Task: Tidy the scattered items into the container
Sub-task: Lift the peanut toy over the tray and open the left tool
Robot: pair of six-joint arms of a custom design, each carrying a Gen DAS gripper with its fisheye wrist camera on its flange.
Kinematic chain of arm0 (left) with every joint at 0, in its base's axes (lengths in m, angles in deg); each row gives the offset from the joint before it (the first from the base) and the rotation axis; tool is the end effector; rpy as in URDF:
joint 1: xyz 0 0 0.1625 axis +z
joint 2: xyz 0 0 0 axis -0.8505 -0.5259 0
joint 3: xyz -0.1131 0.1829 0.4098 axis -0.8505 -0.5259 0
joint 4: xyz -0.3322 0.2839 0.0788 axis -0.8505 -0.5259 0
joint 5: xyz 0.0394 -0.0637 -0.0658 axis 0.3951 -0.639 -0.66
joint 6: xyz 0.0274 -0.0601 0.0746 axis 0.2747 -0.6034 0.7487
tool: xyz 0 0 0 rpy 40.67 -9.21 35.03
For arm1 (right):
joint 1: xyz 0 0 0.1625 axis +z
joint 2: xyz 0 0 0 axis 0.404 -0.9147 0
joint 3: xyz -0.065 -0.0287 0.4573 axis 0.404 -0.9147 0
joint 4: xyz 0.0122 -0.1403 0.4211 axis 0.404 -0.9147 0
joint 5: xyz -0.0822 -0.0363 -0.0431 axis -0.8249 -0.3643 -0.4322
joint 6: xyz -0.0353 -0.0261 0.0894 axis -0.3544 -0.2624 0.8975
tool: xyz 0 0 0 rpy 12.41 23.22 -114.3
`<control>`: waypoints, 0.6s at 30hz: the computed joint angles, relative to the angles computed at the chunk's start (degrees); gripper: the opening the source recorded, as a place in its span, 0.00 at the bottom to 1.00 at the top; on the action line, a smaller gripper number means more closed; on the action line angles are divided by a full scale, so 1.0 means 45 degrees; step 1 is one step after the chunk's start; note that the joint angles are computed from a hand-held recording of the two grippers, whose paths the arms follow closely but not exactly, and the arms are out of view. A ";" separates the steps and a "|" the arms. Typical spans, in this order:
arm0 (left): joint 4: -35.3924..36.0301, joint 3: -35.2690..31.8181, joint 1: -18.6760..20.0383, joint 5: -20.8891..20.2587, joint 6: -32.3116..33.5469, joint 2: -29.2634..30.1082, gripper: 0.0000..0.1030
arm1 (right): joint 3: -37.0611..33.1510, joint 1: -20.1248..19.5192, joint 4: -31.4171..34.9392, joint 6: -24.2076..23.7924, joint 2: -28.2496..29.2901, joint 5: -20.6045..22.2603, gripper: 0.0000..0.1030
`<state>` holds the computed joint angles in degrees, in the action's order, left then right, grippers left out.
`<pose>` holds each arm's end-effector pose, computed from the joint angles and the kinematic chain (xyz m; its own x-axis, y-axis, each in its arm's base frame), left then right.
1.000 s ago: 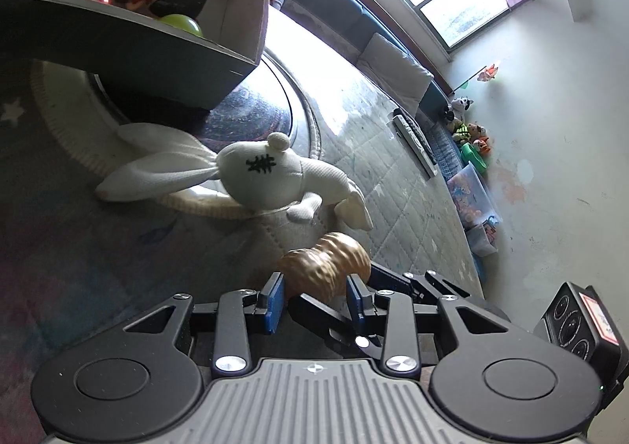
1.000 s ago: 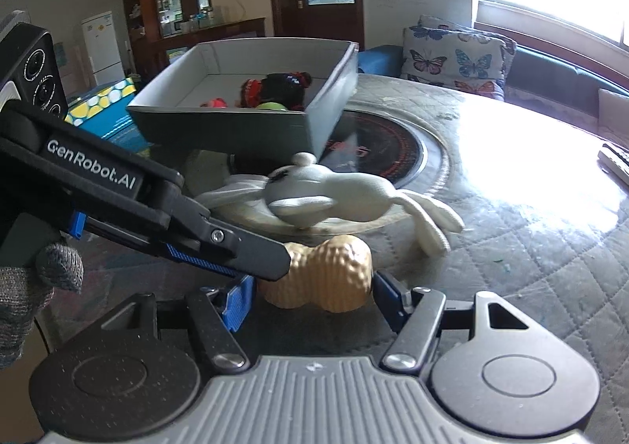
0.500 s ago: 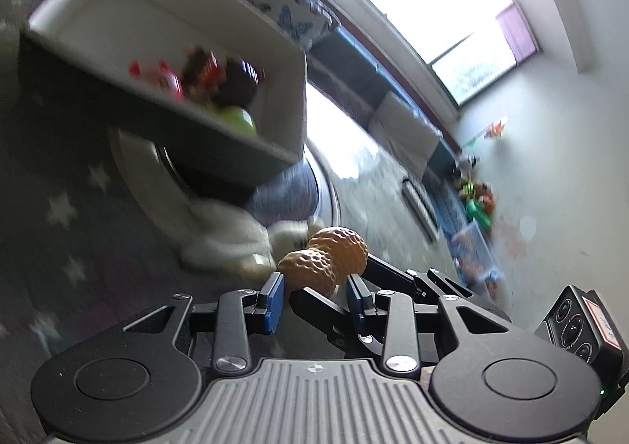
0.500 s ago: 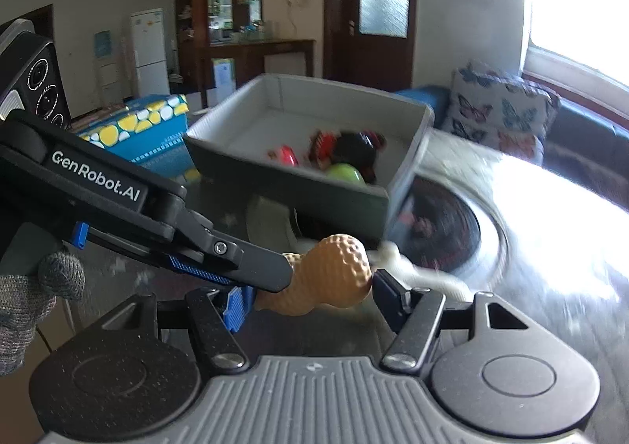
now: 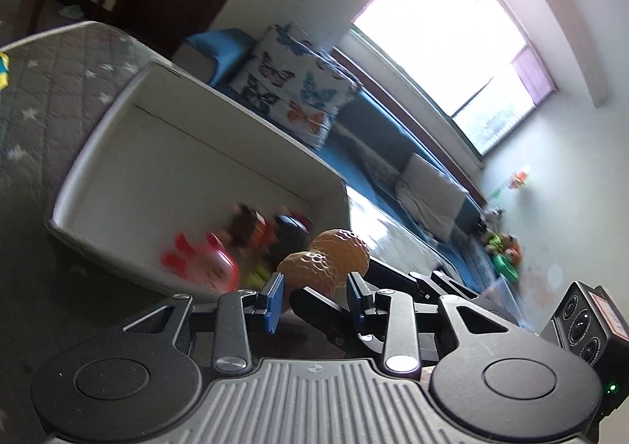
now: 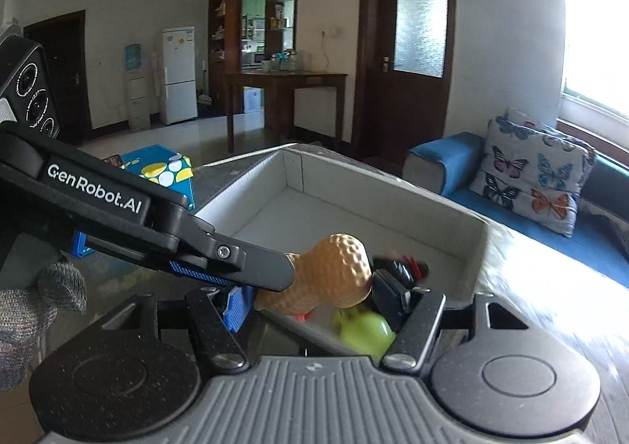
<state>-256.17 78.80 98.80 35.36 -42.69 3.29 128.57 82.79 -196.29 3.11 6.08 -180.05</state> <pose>-0.2509 -0.4743 0.1535 -0.9938 -0.0177 -0.1100 0.0746 0.6284 -0.7743 0.2687 -0.4683 0.2598 -0.4643 -0.7345 0.4949 -0.8826 0.3372 -0.3276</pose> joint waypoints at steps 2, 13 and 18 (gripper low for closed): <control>0.0137 -0.0239 0.0351 0.0113 0.0221 -0.0114 0.36 | -0.0513 0.0062 0.0169 -0.0033 0.0581 0.0107 0.64; 0.1175 -0.1395 0.2137 0.0178 0.0083 -0.0047 0.36 | -0.2957 -0.0054 0.1887 -0.0059 0.3068 0.0417 0.64; 0.1619 -0.1745 0.2560 0.0060 -0.0170 0.0174 0.36 | -0.3398 -0.0013 0.2437 -0.0454 0.3542 0.0098 0.64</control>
